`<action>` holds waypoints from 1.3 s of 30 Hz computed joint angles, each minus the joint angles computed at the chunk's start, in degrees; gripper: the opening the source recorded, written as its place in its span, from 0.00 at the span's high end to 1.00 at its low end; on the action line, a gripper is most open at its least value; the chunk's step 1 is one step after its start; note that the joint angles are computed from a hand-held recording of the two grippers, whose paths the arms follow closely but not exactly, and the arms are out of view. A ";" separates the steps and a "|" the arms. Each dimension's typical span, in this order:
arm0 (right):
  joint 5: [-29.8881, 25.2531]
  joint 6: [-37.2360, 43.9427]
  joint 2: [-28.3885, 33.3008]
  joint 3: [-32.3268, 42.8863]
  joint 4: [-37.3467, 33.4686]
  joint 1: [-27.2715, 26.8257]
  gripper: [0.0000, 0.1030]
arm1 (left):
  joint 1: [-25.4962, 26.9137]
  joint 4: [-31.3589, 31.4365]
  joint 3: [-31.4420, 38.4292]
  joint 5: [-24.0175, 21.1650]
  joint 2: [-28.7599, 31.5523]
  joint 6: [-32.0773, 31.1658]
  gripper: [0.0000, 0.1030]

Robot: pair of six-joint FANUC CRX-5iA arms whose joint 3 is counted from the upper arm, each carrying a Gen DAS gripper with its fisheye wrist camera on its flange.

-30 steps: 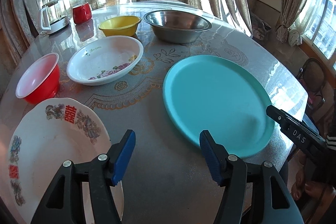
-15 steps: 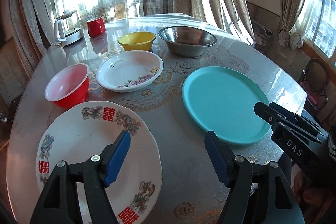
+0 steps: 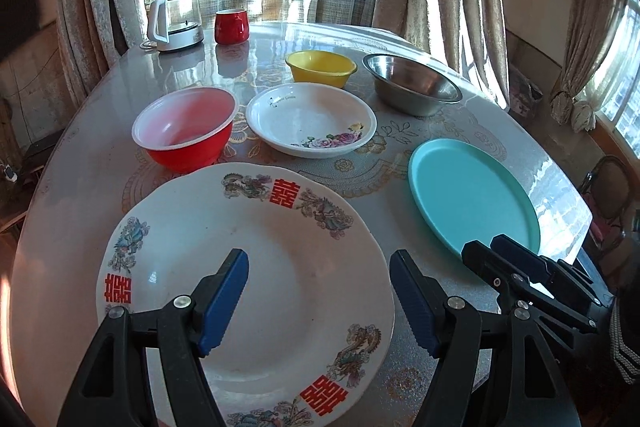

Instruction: Organize plates and bowls

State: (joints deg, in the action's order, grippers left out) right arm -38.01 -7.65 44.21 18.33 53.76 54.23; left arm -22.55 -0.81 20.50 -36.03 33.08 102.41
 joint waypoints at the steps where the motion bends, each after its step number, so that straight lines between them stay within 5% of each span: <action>1: 0.32 0.64 0.13 0.34 -0.62 0.06 0.63 | 0.47 0.99 -0.87 0.43 -0.31 -0.25 0.28; 8: 2.62 1.14 0.80 1.32 -1.20 0.34 0.62 | 3.48 3.30 -6.37 3.84 -3.11 1.35 0.26; 20: 12.70 1.55 3.49 3.43 -1.56 -0.75 0.61 | 8.87 -4.18 -10.69 7.53 -5.92 15.19 0.11; 25: 11.99 8.46 6.82 9.24 -8.38 -0.51 0.61 | 11.33 -0.14 -13.31 9.12 -5.54 14.00 0.11; 31: 13.10 13.33 9.08 12.87 -13.37 -0.67 0.61 | 12.42 11.06 -18.96 14.38 -6.13 2.76 0.25; 39: 13.78 17.25 10.85 15.60 -15.22 -0.58 0.63 | 11.04 12.07 -18.62 14.05 -5.24 -3.22 0.48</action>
